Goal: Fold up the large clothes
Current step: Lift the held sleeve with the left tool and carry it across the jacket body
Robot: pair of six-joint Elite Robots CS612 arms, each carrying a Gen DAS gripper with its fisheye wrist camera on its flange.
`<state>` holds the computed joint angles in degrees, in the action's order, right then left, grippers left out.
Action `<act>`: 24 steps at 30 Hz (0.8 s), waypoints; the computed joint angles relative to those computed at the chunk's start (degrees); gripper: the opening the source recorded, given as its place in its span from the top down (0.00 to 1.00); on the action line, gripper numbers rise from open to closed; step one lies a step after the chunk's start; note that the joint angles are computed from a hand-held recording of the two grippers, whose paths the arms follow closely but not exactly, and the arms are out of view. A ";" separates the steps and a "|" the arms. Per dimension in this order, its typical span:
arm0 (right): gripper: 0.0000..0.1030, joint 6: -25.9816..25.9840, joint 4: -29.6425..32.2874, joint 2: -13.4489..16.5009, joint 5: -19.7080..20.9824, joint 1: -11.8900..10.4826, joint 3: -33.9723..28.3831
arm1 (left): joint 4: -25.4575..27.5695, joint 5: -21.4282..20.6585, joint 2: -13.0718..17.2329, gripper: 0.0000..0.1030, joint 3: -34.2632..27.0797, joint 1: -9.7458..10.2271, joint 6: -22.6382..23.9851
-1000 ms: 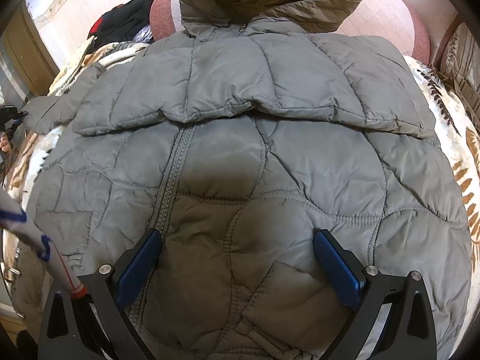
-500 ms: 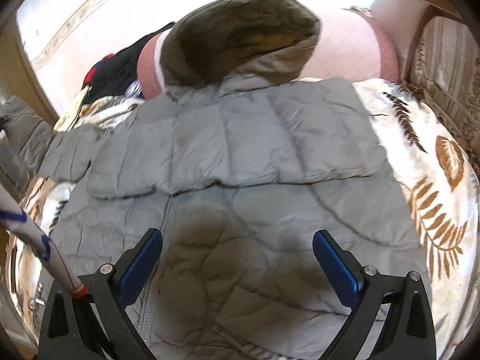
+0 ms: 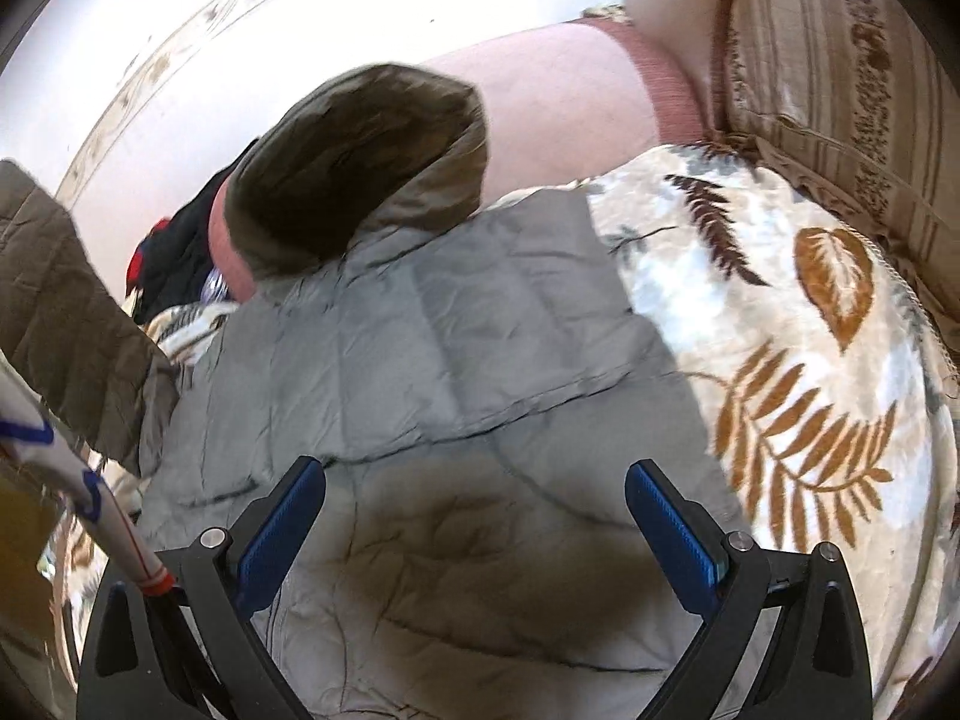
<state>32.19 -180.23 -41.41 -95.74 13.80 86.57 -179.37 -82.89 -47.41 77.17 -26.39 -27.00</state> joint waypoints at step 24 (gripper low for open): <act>0.22 14.75 -12.50 0.24 13.01 -5.80 3.87 | 13.81 -10.90 9.75 0.48 -2.79 -5.75 6.16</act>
<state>46.95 -192.73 -41.17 -82.73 8.00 90.44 -165.56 -93.79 -37.65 74.38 -32.15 -20.84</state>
